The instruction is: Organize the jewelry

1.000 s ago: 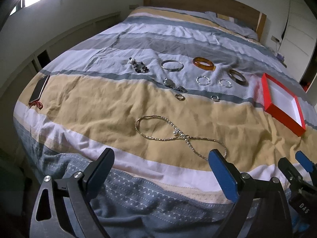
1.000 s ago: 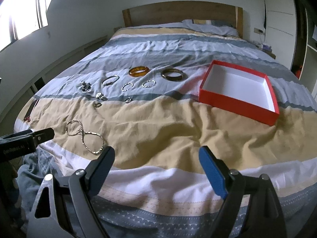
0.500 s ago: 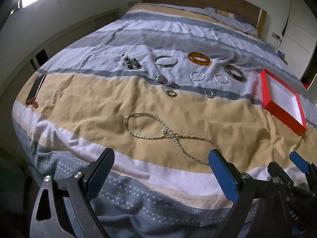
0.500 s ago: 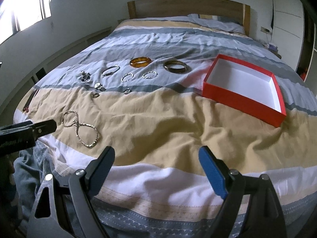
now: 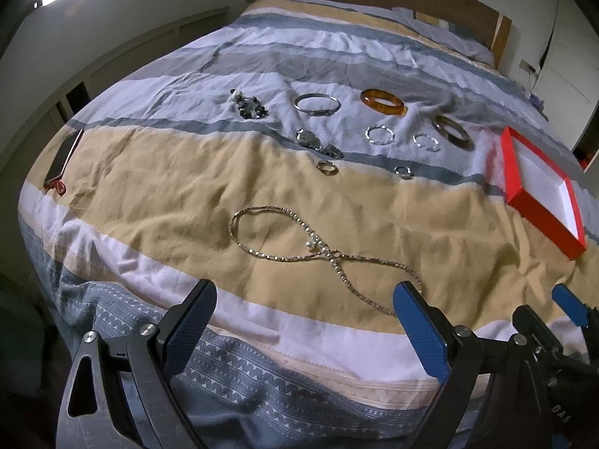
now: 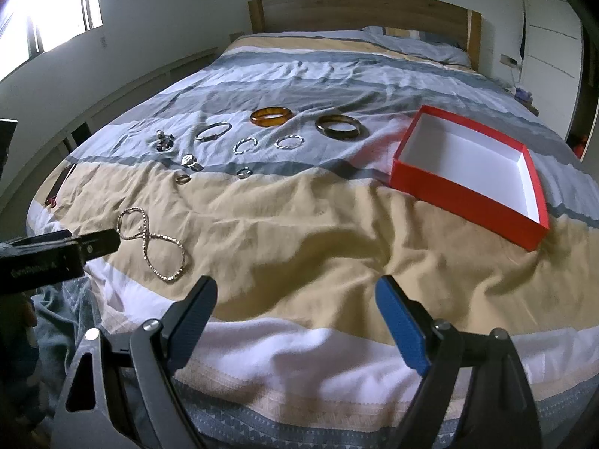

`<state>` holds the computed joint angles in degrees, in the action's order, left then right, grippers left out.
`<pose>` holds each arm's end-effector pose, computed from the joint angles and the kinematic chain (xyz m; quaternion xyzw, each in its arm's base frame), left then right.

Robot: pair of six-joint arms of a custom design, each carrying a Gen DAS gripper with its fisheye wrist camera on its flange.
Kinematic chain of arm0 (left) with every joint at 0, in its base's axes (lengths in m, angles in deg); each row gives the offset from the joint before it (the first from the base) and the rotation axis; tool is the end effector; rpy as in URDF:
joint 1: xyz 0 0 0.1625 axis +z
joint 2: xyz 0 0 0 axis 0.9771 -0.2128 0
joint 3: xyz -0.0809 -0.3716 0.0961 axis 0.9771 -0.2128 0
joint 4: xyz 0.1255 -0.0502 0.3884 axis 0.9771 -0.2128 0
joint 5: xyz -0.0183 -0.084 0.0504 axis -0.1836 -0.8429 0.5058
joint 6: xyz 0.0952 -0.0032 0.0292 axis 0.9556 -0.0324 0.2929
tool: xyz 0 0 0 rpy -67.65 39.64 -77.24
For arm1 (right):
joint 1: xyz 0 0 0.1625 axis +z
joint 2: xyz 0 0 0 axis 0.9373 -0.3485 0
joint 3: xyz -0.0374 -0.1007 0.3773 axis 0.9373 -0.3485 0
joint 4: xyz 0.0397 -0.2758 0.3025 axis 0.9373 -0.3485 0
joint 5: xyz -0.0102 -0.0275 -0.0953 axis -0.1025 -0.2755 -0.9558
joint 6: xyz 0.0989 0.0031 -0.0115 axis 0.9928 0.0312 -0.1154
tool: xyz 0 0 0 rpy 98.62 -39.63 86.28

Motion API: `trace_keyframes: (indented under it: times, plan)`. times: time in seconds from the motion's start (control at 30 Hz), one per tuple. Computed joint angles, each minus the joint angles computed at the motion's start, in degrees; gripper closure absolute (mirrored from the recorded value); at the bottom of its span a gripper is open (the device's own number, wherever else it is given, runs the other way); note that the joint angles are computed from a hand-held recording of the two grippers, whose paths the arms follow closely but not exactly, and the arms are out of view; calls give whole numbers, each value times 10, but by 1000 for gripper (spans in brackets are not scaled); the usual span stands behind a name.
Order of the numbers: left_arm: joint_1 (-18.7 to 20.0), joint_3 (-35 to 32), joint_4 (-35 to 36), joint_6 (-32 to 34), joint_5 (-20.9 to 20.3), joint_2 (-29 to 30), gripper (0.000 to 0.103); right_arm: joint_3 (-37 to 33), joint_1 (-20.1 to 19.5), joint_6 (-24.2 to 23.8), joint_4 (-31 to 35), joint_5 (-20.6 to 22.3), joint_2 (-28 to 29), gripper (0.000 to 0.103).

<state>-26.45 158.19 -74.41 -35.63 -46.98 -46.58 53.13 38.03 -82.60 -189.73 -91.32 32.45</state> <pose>-0.2261 -0.6366 0.2840 -0.0664 0.8497 -0.3342 0.4023 0.3138 -0.6829 0.1768 0.3036 -0.8928 0.2460 0.2243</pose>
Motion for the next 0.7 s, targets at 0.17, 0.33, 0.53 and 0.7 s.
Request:
trace_keyframes:
  times: [0.17, 0.33, 0.53, 0.7]
  plan:
    - [3, -5, 10, -5, -1, 4, 9, -2, -1, 2, 2, 0, 1, 18]
    - [4, -12, 16, -6, -1, 11, 9, -4, -6, 8, 8, 5, 2, 18]
    - [7, -24, 26, -13, -3, 20, 9, -5, -10, 6, 10, 11, 3, 18]
    - [14, -37, 26, -11, -13, 31, 9, -12, -15, 8, 15, 20, 7, 18]
